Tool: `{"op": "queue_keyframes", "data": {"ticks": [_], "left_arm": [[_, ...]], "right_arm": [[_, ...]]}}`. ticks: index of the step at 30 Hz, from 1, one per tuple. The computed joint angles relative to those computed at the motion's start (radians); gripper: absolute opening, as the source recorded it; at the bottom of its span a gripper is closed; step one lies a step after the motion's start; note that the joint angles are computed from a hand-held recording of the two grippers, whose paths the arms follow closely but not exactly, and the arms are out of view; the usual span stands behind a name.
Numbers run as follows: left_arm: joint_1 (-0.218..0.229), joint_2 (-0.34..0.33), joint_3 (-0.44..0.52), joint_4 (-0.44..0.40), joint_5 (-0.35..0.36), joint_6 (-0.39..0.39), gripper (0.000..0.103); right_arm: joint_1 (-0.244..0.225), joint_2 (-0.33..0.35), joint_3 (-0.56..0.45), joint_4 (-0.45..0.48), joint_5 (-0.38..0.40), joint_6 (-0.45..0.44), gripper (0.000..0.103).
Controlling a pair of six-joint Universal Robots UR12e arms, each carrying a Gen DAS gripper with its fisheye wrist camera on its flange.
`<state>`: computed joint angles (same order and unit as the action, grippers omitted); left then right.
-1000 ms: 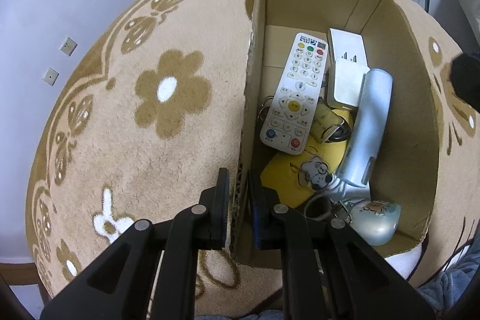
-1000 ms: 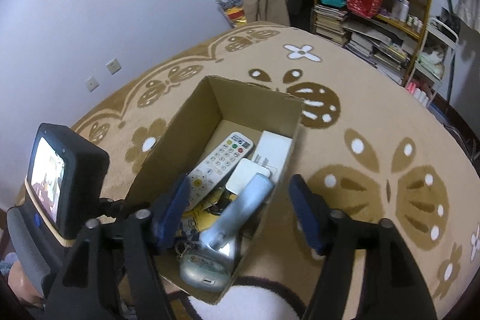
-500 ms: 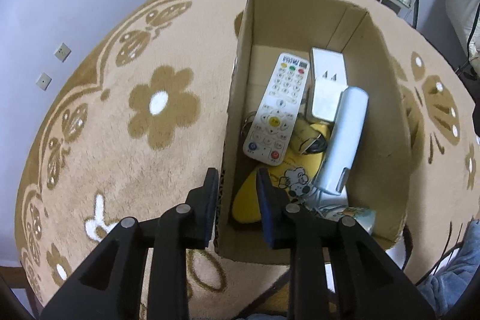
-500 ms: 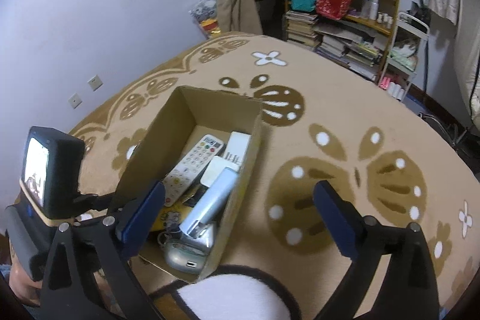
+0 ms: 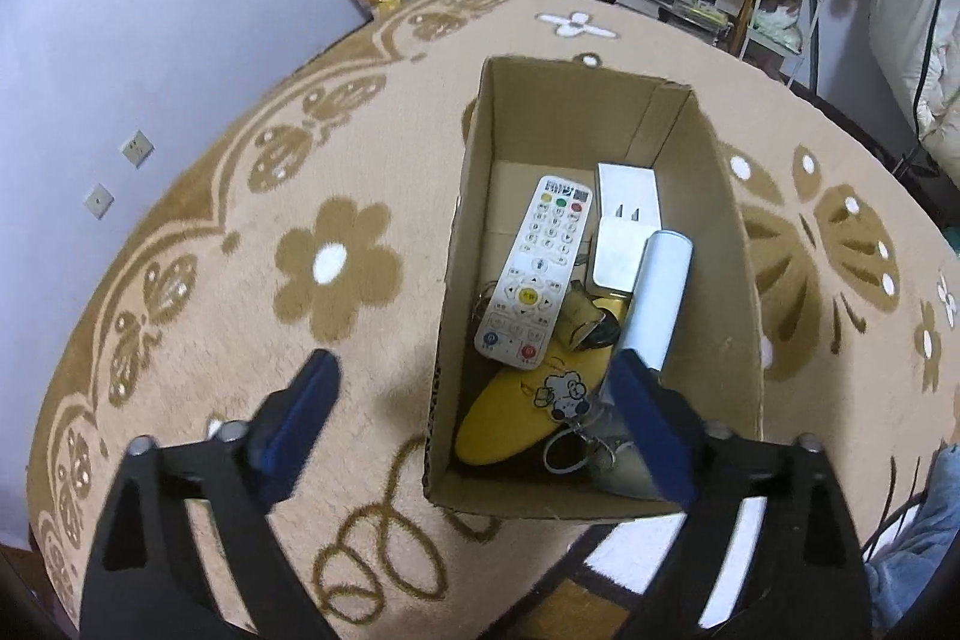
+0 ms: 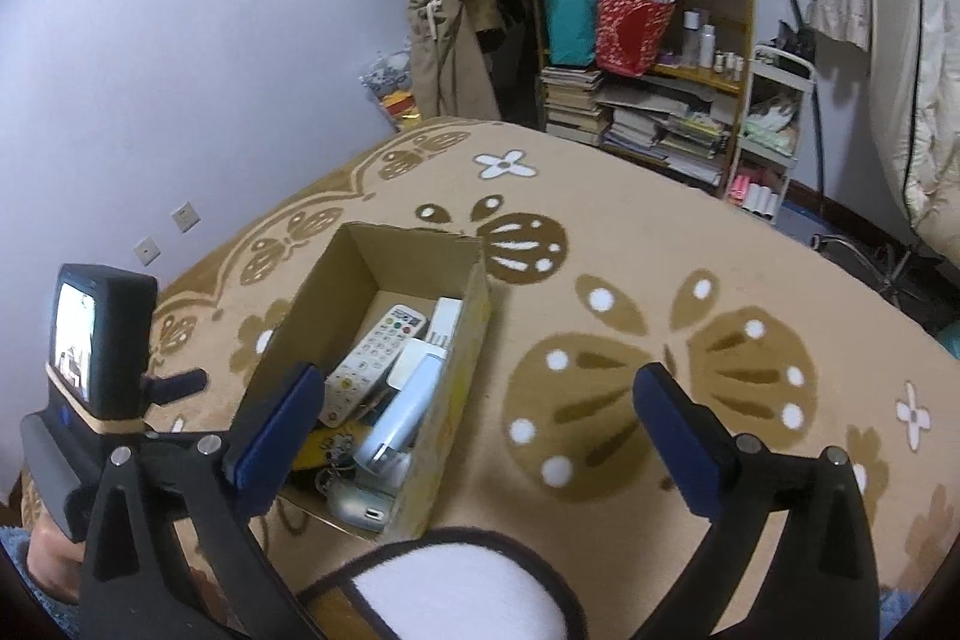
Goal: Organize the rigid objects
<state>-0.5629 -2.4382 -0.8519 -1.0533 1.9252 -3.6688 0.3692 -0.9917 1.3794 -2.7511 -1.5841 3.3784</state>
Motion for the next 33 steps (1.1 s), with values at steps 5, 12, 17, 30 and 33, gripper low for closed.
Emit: {"op": "queue_keyframes", "data": {"ticks": [5, 12, 17, 30, 33], "left_arm": [[-0.010, 0.033, -0.054, 0.074, 0.031, -0.023, 0.095], [-0.041, 0.078, -0.145, 0.252, 0.178, -0.014, 0.099], [-0.055, 0.104, -0.194, 0.356, 0.187, 0.037, 0.100], [-0.112, 0.114, -0.248, 0.580, 0.330, 0.171, 0.103], [-0.115, 0.112, -0.238, 0.548, 0.341, 0.173, 0.103]], "right_arm": [[0.000, -0.033, 0.047, -0.037, -0.043, 0.002, 0.103], [0.001, -0.071, 0.132, -0.193, -0.090, 0.036, 0.103], [0.003, -0.088, 0.197, -0.331, -0.118, 0.065, 0.103], [0.012, -0.098, 0.290, -0.464, -0.177, 0.127, 0.103], [0.016, -0.099, 0.292, -0.438, -0.191, 0.154, 0.103]]}}
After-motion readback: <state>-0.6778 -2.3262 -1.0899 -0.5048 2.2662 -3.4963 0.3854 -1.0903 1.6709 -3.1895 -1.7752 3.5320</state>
